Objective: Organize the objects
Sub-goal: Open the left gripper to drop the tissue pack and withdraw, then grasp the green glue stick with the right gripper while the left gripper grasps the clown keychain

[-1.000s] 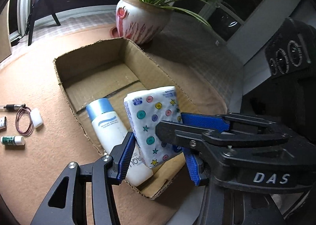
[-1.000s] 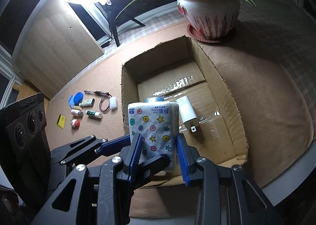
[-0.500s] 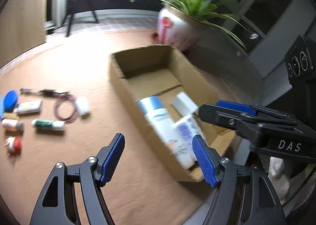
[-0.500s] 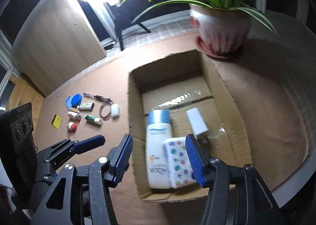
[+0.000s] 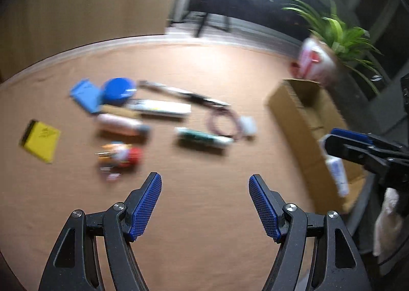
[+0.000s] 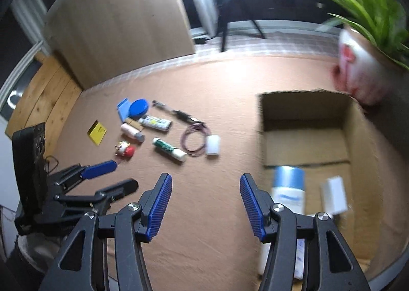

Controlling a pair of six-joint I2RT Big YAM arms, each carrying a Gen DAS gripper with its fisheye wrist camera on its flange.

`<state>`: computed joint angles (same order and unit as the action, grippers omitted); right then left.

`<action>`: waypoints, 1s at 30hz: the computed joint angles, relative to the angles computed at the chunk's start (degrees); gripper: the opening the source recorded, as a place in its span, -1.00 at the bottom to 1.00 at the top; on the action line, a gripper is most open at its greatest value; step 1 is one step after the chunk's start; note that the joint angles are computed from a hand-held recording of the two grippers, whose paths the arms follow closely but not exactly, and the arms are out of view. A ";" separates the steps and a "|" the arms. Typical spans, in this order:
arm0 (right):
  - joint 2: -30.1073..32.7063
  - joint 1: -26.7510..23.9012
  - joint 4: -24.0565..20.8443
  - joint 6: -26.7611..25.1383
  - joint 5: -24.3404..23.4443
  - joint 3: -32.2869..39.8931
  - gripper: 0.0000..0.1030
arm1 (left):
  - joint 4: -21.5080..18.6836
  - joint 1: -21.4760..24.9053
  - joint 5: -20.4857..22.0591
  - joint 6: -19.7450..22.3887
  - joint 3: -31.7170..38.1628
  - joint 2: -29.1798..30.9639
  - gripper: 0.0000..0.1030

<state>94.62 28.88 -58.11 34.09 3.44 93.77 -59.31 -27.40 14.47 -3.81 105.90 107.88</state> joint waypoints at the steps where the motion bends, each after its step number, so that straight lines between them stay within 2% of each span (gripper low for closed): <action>1: 1.55 0.17 -0.20 -0.88 -0.89 1.65 0.00 | -0.28 0.67 -0.29 0.26 0.09 0.29 0.44; 10: 13.05 0.91 -4.10 -5.34 -5.49 14.55 0.00 | -2.28 5.54 -1.60 1.86 2.98 4.28 0.46; 12: 15.62 1.03 -5.98 -6.52 -5.19 17.74 0.00 | -2.98 5.64 -1.84 2.94 4.29 5.46 0.54; 17: 22.05 0.60 -10.78 -8.49 -7.06 25.89 -0.07 | -4.05 5.14 -2.95 3.81 7.44 7.84 0.55; 20: 24.52 0.05 -12.03 -8.37 -9.34 29.03 -0.12 | -4.70 4.71 -3.57 4.29 9.14 9.21 0.56; 24: 27.47 -0.32 -14.21 -8.23 -10.22 32.86 -0.24 | -5.59 4.07 -5.33 5.08 10.74 10.87 0.56; 30: 29.83 -0.23 -16.23 -9.19 -11.59 35.63 -0.31 | -5.39 3.90 -5.53 5.41 10.78 11.45 0.55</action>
<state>124.45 28.66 -74.35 24.91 -8.15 129.40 -64.71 -23.50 8.94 1.60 116.68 119.33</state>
